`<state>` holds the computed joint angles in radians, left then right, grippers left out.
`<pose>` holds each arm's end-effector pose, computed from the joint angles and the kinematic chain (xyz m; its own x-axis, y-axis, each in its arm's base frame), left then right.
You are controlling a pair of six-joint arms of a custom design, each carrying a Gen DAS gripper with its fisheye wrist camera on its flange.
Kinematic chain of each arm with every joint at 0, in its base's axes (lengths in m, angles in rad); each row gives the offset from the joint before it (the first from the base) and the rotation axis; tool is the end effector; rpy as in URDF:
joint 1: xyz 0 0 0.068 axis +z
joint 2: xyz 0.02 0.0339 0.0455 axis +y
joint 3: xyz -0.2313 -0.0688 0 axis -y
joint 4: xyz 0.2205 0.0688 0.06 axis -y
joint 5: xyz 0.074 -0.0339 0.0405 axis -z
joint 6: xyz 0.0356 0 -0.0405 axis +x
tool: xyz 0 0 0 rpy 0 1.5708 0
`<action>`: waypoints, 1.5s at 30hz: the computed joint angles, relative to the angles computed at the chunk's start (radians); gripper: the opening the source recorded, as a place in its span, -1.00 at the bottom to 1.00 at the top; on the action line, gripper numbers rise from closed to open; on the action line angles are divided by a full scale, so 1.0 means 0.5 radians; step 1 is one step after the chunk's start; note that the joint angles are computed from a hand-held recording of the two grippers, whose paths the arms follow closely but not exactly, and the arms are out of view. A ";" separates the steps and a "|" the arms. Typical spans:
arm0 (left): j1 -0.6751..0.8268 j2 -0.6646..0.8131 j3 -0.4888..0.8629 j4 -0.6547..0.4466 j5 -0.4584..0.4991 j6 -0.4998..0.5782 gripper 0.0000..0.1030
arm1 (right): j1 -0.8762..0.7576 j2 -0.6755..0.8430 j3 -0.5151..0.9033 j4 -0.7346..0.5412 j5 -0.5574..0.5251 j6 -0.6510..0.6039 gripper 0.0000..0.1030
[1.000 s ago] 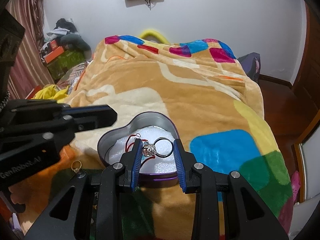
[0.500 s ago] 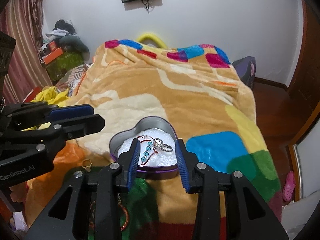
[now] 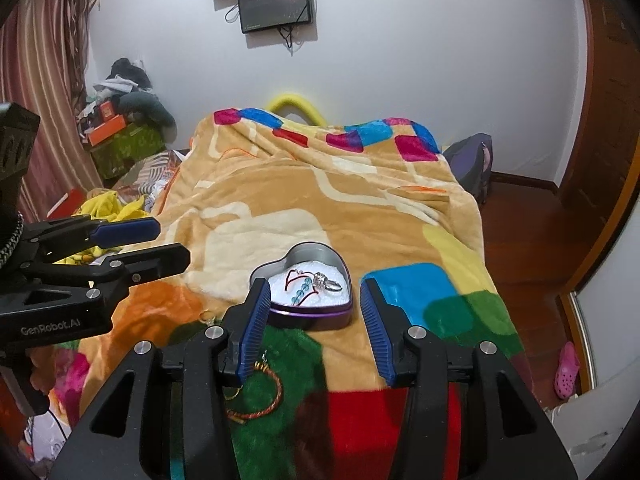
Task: Organize jewelry
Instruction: 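Move the right gripper to the orange braided bracelet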
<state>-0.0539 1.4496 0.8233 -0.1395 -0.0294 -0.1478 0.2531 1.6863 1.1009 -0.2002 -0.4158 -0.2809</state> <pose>0.2845 -0.0143 0.1865 -0.6894 -0.1102 -0.7160 -0.0696 0.9939 -0.0860 0.3245 0.0988 0.1961 -0.5177 -0.3959 -0.7584 -0.6755 0.7331 0.0785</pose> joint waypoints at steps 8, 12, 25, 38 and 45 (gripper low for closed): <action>0.015 -0.200 -0.238 -0.058 0.014 0.016 0.03 | -0.005 -0.112 -0.149 0.007 0.025 0.018 -0.16; 0.017 -0.203 -0.325 -0.047 0.035 0.006 0.03 | 0.005 -0.085 -0.220 0.023 0.054 0.016 -0.16; -0.060 0.093 -0.491 0.199 0.155 -0.038 -0.07 | 0.066 0.097 -0.344 0.075 0.118 -0.050 -0.16; -0.076 0.353 -0.401 0.286 0.239 -0.006 -0.49 | 0.097 0.298 -0.234 0.145 0.081 -0.139 -0.24; -0.029 0.388 -0.357 0.226 0.340 0.012 -0.61 | 0.155 0.390 -0.150 0.124 0.084 -0.242 -0.50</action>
<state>-0.0686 1.6436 0.6450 -0.0267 0.1409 -0.1420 0.3306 1.8814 1.0260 -0.1382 -0.3737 -0.4020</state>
